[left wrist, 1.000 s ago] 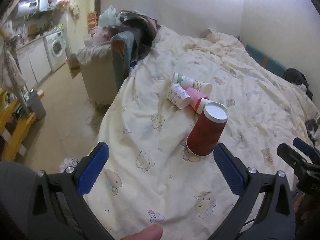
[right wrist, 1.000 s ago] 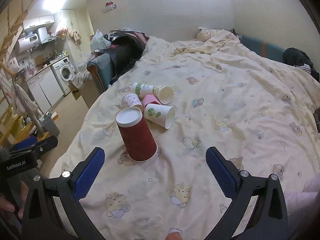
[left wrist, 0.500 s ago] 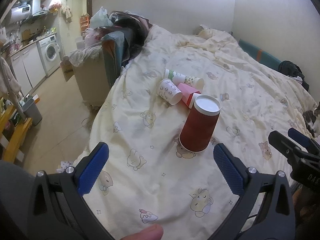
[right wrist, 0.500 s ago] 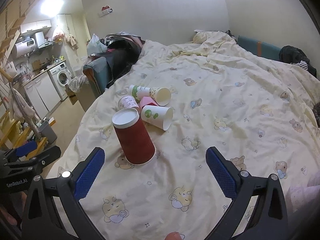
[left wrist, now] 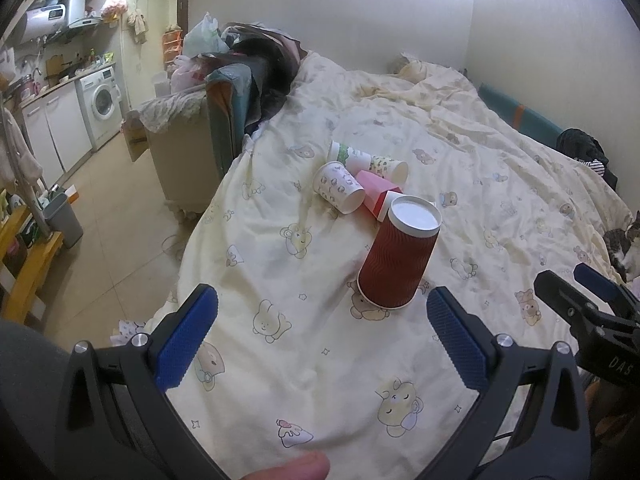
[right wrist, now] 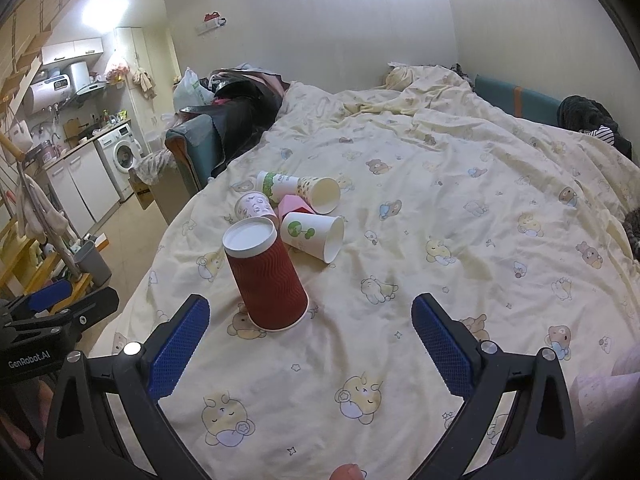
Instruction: Flip cup upside down
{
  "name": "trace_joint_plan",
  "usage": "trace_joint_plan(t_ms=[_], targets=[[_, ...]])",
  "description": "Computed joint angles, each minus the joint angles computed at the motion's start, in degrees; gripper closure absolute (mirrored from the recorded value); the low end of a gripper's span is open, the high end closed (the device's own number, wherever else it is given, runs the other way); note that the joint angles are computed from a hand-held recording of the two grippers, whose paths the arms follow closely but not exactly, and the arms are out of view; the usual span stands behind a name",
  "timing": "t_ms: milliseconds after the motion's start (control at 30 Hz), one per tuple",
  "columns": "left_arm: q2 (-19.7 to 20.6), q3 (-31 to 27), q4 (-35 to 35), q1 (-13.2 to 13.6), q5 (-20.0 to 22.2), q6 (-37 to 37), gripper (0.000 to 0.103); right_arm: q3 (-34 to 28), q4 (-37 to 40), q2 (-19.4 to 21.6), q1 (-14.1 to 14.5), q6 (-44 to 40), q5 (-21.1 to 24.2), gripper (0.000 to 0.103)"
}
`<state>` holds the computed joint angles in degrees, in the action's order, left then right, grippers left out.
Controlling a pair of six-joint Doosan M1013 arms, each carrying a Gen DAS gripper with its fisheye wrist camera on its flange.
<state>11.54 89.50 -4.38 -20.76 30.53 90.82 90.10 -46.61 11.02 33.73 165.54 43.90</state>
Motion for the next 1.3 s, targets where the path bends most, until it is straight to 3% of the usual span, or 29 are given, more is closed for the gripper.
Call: trace_joint_plan(t_ms=[1300], targets=[[-0.1,0.1,-0.2,-0.3,0.8,-1.1,0.000,0.0,0.4,0.0,-0.2,-0.4,0.2,0.000]])
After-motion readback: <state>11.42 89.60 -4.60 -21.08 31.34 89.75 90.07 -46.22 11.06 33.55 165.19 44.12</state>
